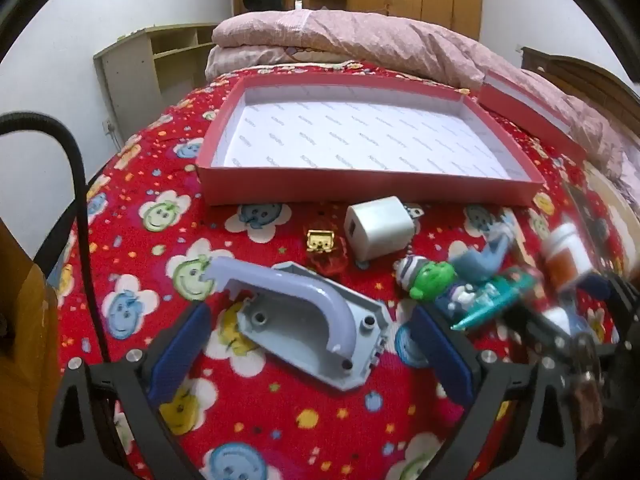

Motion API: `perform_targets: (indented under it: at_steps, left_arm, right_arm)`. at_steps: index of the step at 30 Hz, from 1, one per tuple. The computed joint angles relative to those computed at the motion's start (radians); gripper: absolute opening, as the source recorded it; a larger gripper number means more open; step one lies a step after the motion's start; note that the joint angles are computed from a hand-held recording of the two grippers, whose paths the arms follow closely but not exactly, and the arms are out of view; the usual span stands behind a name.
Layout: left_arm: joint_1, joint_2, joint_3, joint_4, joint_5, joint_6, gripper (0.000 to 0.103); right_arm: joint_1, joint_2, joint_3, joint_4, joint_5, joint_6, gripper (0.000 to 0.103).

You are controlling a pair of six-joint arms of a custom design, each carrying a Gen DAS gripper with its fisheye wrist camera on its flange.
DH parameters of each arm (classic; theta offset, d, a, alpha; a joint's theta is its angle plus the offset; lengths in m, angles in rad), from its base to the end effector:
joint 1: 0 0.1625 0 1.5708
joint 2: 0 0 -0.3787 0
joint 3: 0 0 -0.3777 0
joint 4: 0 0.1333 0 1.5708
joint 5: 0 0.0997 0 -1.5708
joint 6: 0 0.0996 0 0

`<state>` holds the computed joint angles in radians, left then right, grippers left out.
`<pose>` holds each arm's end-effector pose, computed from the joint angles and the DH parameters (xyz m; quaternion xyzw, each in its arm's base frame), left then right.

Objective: Organize rigid objects
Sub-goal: 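Move the left tool to the grey handle part and the right tool to the white earbud case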

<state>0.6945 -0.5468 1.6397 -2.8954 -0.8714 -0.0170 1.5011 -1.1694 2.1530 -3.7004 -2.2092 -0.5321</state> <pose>-0.3437 -0.5432 -0.0273 0.3527 0.8649 -0.2449 0.2600 0.0410 -0.4752 0.2545 0.0172 -0.8156 0.4135 0.4044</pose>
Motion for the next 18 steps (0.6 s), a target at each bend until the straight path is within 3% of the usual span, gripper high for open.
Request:
perform_targets:
  at_steps: [5,18]
  left_arm:
    - [-0.004,-0.059,0.055,-0.018,-0.016,-0.005,0.102]
    - [0.01,-0.141,0.118,-0.012,-0.021,0.021,0.102]
  right_arm:
    - [-0.004,-0.057,0.04,0.034,0.043,0.019,0.098]
    - [0.028,-0.17,0.126,0.114,0.059,0.05,0.098]
